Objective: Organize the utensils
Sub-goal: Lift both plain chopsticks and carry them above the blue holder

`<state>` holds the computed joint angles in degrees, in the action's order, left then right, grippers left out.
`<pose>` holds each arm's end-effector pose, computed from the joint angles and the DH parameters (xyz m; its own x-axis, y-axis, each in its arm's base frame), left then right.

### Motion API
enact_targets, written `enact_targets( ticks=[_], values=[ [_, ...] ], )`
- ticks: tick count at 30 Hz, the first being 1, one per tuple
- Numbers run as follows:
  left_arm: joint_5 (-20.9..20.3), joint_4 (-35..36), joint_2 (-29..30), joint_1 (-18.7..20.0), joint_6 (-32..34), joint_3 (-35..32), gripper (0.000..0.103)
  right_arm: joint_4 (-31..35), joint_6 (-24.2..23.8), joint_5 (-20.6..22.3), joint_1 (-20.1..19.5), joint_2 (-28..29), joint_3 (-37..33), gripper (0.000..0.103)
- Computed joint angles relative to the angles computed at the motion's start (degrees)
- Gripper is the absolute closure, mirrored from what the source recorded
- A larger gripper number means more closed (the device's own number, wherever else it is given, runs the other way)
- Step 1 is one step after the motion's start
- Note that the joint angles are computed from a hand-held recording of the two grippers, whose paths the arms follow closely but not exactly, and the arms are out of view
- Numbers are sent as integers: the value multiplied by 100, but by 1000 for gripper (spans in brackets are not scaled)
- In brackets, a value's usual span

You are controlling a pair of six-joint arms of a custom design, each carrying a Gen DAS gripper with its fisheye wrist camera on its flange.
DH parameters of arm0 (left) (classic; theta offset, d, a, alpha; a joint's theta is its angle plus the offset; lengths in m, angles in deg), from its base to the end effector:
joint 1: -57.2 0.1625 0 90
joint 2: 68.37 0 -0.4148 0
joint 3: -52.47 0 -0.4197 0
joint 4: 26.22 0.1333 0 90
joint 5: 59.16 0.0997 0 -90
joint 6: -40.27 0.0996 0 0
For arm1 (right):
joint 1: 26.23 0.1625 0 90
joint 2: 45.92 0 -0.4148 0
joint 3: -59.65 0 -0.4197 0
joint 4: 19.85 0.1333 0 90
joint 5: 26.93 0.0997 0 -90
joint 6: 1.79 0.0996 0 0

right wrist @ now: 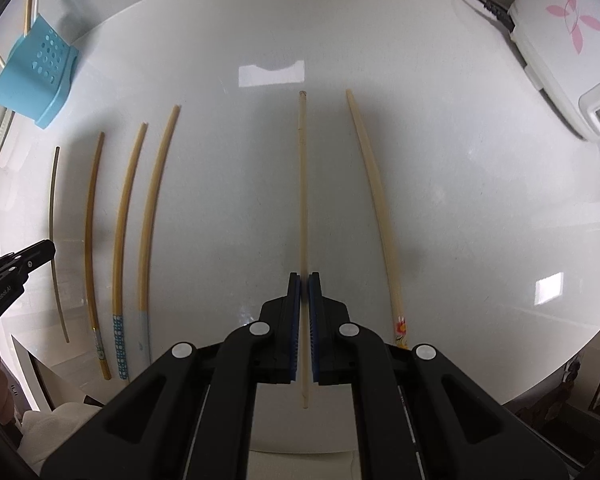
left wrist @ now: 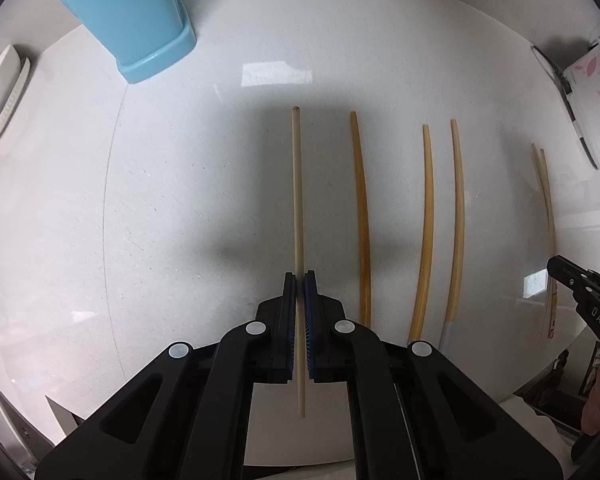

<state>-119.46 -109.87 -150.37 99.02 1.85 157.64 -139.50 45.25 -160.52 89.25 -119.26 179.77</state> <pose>-0.2417 -0.4613 0.2837 -0.7142 0.2741 -0.6440 0.2612 0.9580 0.1181 0.2650 -0.4058 0.1557 -0.6869 0.2941 0.6646 0.1344 0.9501 -0.2815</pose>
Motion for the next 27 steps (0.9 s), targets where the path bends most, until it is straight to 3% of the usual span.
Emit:
enact_targets(
  ticks=[12, 27],
  values=[
    [317, -273, -236, -158, -51, -199, 100, -134, -505, -231, 227, 53, -355, 100],
    [792, -1242, -374, -261, 206, -237, 100, -1335, -1741, -440, 337, 439, -750, 100]
  ],
)
